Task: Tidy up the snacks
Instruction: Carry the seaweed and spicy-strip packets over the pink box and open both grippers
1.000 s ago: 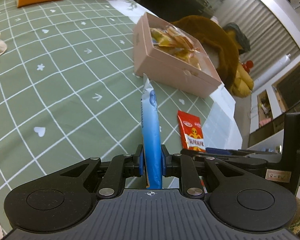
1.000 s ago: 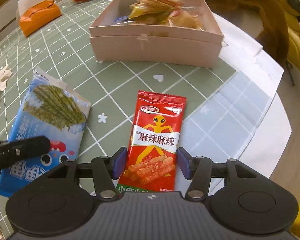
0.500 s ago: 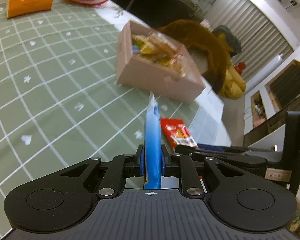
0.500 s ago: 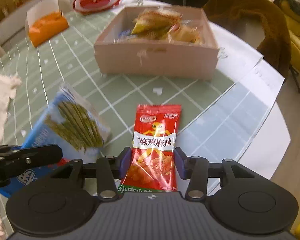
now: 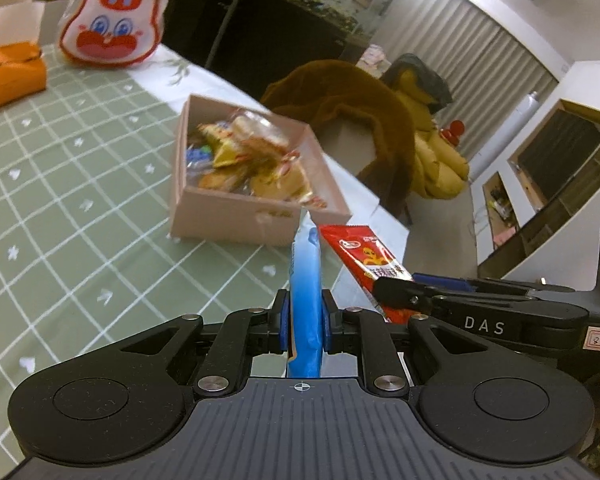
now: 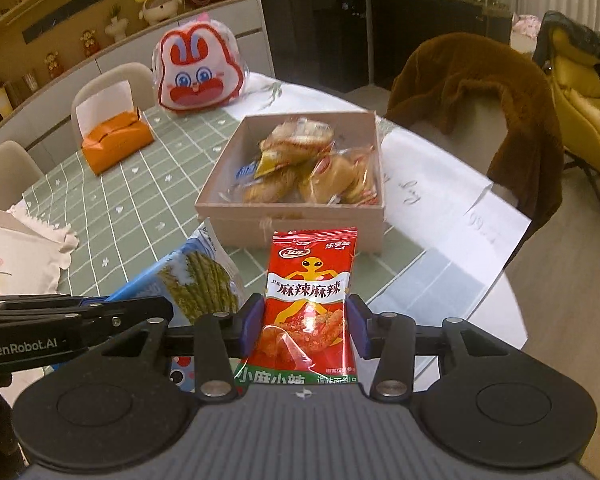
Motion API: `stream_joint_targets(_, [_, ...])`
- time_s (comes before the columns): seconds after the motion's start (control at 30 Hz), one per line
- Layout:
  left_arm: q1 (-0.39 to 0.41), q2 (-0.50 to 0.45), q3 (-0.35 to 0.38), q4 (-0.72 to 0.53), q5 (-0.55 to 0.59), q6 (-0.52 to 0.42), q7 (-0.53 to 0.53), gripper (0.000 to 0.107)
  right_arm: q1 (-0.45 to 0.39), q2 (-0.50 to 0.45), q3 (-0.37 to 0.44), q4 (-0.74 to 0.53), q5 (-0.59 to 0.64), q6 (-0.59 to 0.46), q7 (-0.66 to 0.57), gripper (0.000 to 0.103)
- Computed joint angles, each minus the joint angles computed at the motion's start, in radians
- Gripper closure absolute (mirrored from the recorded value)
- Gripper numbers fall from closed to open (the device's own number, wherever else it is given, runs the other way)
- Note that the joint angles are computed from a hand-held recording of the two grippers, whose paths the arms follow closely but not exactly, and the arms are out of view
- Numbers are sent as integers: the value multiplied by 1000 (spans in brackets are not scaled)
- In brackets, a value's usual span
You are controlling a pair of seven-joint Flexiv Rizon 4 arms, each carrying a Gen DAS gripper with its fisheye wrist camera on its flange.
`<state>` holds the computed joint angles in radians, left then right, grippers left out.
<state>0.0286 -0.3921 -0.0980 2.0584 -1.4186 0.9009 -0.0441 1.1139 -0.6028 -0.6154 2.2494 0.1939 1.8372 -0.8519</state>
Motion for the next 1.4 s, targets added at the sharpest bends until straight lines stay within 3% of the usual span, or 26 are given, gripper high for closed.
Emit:
stream_joint_targets(0.2, [41, 4, -15, -132, -30, -110, -52, 88, 23, 61, -86, -10, 16, 39, -55, 58])
stream_joint_targets(0.37, [66, -94, -55, -330, -30, -174, -130, 88, 8, 61, -170, -83, 27, 59, -149, 58])
stream_joint_targets(0.43, [75, -157, -76, -409, 0, -187, -185, 88, -39, 46, -154, -123, 26, 54, -173, 58])
stream_joint_targets(0.57, [99, -365, -127, -617, 125, -245, -419, 80, -188, 18, -36, -199, 3, 43, -189, 58])
stream_joint_targets(0.67, [21, -512, -52, -748, 332, -107, -631, 79, -291, -12, 57, -248, -20, 20, -176, 58])
stream_joint_targets(0.7, [7, -533, -39, -754, 362, -51, -645, 79, -333, -18, 96, -263, -34, 13, -170, 58])
stream_joint_targets(0.83, [59, -510, -116, -668, 314, 82, -576, 79, -453, -56, 206, -321, -89, -4, -153, 58])
stream_joint_targets(0.97, [123, -411, -219, -514, 228, 250, -394, 79, -591, -122, 353, -443, -156, -41, -101, 58])
stream_joint_targets(1.1, [157, -349, -269, -429, 123, 277, -263, 79, -671, -225, 481, -573, -220, -76, -42, 58])
stream_joint_targets(1.17, [153, -331, -249, -407, 104, 259, -254, 79, -655, -278, 472, -627, -249, -121, -10, 58])
stream_joint_targets(1.27, [144, -316, -223, -383, 83, 229, -256, 79, -556, -351, 332, -675, -272, -127, 39, 57])
stream_joint_targets(1.4, [124, -310, -190, -363, 72, 210, -251, 79, -542, -388, 286, -711, -312, -115, 47, 56])
